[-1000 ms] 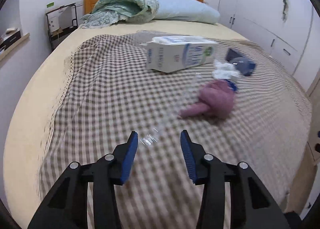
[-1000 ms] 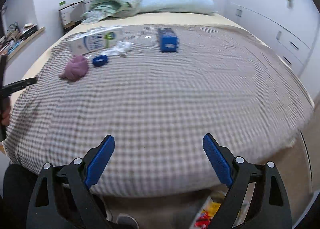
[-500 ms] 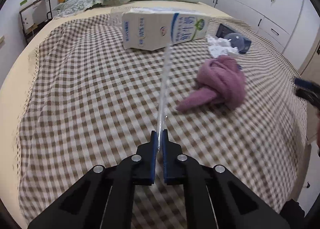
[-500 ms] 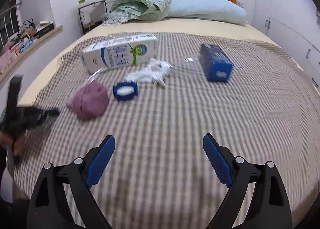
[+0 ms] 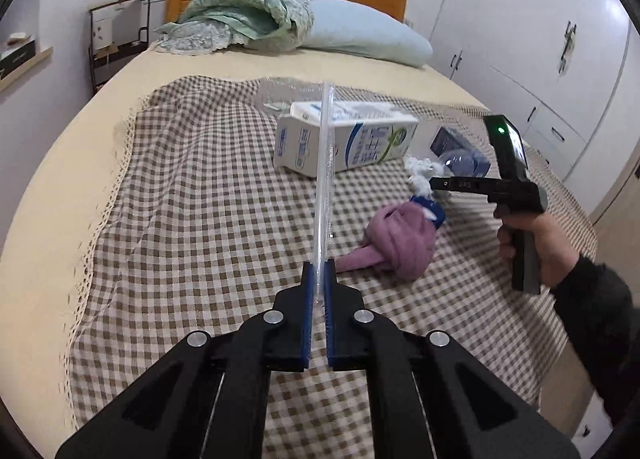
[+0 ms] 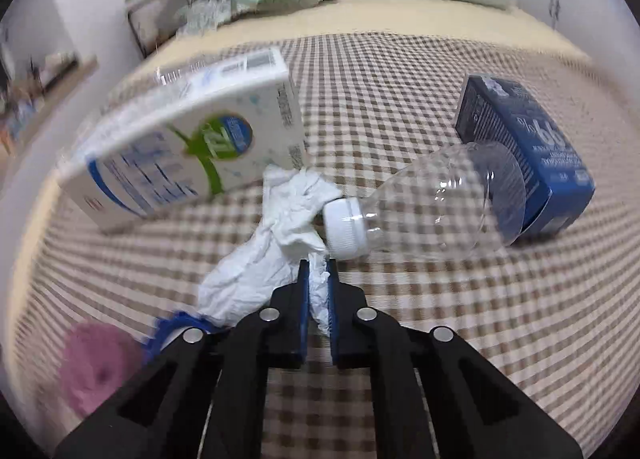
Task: Collect trash
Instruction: 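Grasp the clear straw with the left tool while the right tool grasps white tissue, then carry the straw and tissue to the bin and release both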
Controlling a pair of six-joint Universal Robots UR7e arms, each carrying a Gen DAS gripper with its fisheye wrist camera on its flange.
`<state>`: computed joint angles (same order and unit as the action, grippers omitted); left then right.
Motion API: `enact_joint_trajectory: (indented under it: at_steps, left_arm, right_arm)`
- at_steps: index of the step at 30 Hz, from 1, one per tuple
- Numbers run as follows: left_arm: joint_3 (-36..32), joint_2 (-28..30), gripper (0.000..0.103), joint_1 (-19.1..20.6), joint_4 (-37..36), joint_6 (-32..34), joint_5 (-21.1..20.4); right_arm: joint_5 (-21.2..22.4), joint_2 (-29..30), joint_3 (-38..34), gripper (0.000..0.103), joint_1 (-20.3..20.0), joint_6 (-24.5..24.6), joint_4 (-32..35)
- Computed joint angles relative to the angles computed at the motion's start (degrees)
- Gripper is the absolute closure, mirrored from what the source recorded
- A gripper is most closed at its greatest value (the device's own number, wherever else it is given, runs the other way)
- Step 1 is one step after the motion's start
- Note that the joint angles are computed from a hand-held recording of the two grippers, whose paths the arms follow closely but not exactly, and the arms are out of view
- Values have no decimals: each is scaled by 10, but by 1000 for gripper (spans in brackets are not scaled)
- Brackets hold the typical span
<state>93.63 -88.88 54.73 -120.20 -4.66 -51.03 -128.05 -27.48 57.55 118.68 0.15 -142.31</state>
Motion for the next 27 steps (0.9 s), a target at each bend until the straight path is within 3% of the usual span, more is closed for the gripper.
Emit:
enact_joint_trajectory:
  at_steps: [8, 16, 22, 27]
  left_arm:
    - [-16, -12, 101, -65, 79, -91, 31]
    - [6, -34, 101, -177, 124, -192, 36]
    - [55, -33, 101, -240, 116, -281, -17]
    - [106, 8, 101, -275, 84, -391, -117]
  right_arm:
    - [-11, -108, 105, 98, 62, -47, -99]
    - [-62, -264, 272, 98, 90, -32, -129]
    - [-116, -410, 437, 98, 91, -8, -140]
    - [-151, -551, 562, 98, 81, 44, -93]
